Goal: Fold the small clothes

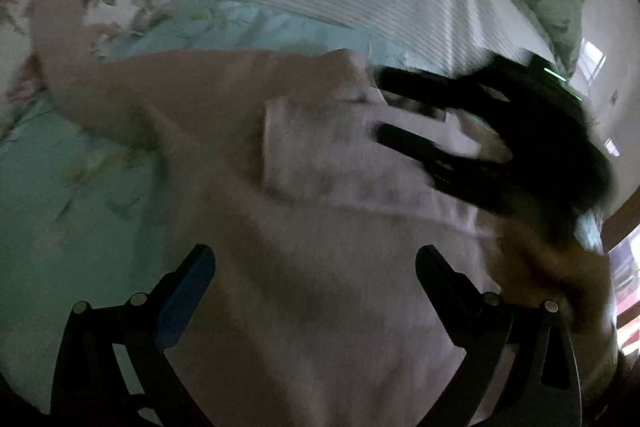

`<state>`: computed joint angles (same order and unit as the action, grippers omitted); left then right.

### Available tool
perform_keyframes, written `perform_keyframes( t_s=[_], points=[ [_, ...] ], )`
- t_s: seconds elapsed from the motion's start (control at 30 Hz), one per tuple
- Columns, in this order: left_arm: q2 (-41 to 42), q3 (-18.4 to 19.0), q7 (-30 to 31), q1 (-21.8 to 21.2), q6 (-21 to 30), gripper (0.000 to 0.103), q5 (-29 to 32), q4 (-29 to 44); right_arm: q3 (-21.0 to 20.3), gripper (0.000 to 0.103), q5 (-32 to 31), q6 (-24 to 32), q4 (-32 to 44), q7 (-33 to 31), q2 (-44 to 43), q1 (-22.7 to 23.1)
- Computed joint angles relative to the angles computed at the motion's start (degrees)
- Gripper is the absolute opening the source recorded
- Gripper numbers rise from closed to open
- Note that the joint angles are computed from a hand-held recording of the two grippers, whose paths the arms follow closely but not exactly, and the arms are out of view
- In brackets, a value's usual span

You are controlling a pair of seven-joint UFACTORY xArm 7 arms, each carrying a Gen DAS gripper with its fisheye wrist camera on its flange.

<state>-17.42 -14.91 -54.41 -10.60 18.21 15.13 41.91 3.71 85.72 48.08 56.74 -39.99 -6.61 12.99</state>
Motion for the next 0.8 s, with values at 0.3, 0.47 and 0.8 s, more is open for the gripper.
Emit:
perform_keyframes(
  t_s=[0.3,0.47,0.8],
  points=[
    [15.53,5.98,8.46,-0.52,6.03,0.099,-1.80,15.44,-7.61,0.054,-5.39,-0.59,-18.27,2.76,-23.79,-3.46],
    [18.89,7.93,15.24,-2.42,8.23,0.021,-5.75,19.22,-10.52,0.054,-9.96,-3.15,-25.45,6.99,-32.57,-4.76],
    [6.72,4.99,-6.60,3.95,12.28,0.003,19.74,13.80,-14.07,0.054,-26.79,-10.61,-25.58,12.56,-35.40,-7.40]
  ],
)
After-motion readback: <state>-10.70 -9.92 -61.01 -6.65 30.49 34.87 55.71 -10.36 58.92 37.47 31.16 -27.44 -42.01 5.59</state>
